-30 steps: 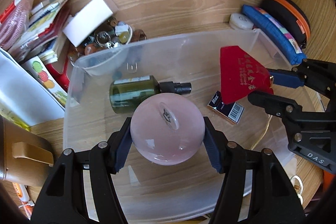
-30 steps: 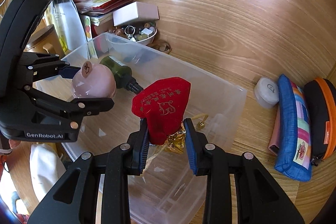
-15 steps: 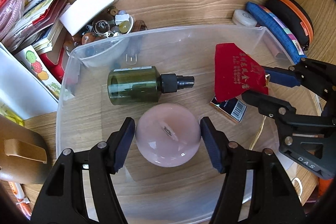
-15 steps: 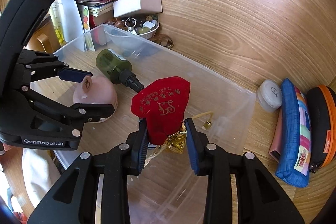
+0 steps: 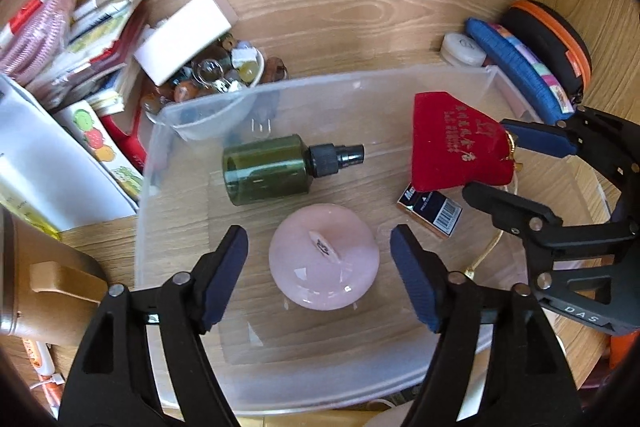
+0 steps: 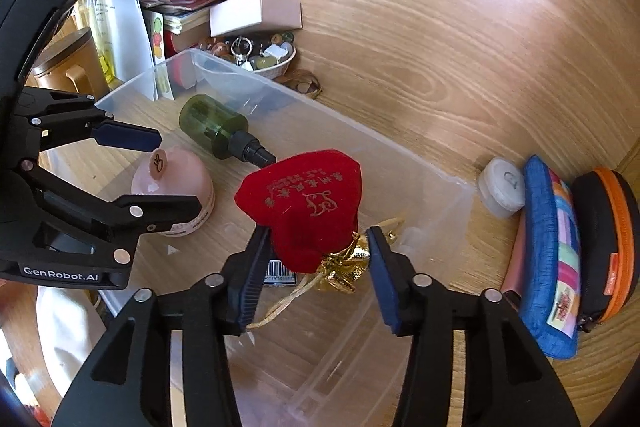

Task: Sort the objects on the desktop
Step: 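Carry both items into the clear box and open both tools to release, then grasp the white drawstring pouch with the left tool while the right tool grasps the gourd beads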

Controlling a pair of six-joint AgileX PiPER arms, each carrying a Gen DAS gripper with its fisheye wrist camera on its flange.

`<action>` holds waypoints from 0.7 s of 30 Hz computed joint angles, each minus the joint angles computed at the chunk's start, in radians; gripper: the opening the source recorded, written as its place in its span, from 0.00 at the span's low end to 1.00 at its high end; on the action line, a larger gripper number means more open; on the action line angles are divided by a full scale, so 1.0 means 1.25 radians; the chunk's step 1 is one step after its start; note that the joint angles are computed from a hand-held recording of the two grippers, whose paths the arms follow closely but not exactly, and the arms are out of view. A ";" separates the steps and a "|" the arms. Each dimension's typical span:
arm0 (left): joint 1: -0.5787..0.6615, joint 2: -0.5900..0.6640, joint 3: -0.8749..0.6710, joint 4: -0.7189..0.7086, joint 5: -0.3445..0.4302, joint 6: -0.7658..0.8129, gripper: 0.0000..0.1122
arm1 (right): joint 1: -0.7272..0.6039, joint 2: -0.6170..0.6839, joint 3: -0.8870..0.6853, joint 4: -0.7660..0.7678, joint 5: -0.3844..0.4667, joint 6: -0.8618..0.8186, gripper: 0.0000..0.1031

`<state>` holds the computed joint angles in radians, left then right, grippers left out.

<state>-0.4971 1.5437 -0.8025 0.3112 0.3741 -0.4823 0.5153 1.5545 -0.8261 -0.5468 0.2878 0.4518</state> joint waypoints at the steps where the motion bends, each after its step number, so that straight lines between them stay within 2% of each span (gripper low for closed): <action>1: 0.000 -0.010 0.003 0.002 0.001 -0.003 0.66 | 0.003 -0.011 0.004 -0.011 0.003 0.011 0.46; 6: -0.005 -0.073 0.029 0.031 0.017 -0.039 0.66 | 0.018 -0.071 0.023 -0.070 0.023 0.075 0.49; 11: -0.025 -0.143 0.055 0.084 0.039 -0.108 0.71 | 0.033 -0.136 0.044 -0.084 0.041 0.100 0.50; 14: -0.044 -0.188 0.069 0.119 0.062 -0.149 0.73 | 0.041 -0.185 0.060 -0.080 0.053 0.106 0.52; 16: -0.067 -0.220 0.080 0.163 0.081 -0.201 0.78 | 0.054 -0.213 0.068 -0.099 0.065 0.131 0.54; 18: -0.085 -0.242 0.087 0.200 0.098 -0.243 0.79 | 0.071 -0.236 0.075 -0.130 0.082 0.166 0.59; 21: -0.108 -0.271 0.093 0.230 0.125 -0.275 0.79 | 0.096 -0.254 0.078 -0.171 0.107 0.211 0.59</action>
